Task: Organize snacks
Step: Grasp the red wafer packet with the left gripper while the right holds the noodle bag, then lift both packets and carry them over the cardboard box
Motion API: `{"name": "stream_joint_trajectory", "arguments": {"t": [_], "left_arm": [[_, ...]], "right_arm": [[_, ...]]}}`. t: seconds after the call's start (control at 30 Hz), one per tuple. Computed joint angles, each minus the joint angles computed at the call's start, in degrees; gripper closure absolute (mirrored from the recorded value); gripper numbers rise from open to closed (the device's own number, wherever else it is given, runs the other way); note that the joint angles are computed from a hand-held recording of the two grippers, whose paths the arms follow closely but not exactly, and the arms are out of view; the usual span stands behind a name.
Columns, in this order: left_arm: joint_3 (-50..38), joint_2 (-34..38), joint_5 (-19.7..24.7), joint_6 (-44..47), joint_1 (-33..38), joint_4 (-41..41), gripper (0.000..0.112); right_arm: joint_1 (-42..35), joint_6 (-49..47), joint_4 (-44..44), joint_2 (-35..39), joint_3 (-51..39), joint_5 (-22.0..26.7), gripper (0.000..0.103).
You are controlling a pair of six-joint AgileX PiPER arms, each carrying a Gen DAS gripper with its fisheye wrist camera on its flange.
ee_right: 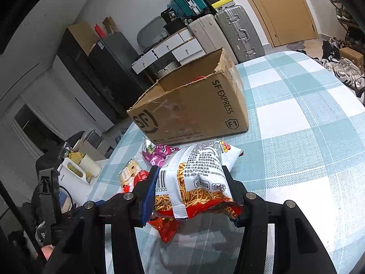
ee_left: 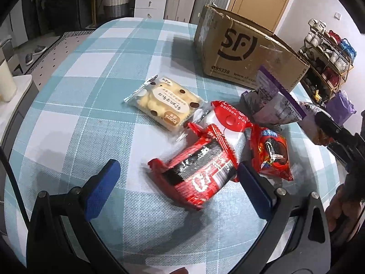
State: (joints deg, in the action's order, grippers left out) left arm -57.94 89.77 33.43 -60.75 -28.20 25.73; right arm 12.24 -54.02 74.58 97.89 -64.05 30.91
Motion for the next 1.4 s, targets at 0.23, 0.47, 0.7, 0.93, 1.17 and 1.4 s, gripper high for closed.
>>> {"name": "stream_joint_trajectory", "arguments": {"t": [0.23, 0.47, 0.7, 0.93, 1.17, 1.4], "left_arm": [[-0.92, 1.77, -0.06, 0.03, 0.03, -1.53, 0.011], [-1.46, 1.42, 1.76, 1.39, -0.49, -1.92, 0.034], [0.44, -0.5, -2.39, 10.65, 2.04, -9.48, 0.067], [1.76, -1.52, -3.89, 12.63, 2.78, -11.31, 0.069], [2.63, -2.77, -4.22, 11.94, 2.26, -10.74, 0.069], [1.92, -4.47, -1.96, 8.28, 1.02, -6.59, 0.069]], "right_arm": [[-0.91, -2.31, 1.43, -0.93, 0.8, 0.73, 0.051], [-1.4, -2.8, 2.13, -1.48, 1.51, 1.11, 0.051], [-2.05, -2.33, 1.42, -2.68, 2.42, 1.23, 0.051], [-1.94, -1.99, 1.54, -4.04, 3.03, 1.19, 0.051], [-1.63, -0.88, 0.46, -5.96, 3.78, 0.86, 0.051], [-1.39, -0.6, 0.45, -6.87, 4.14, 1.24, 0.051]]}}
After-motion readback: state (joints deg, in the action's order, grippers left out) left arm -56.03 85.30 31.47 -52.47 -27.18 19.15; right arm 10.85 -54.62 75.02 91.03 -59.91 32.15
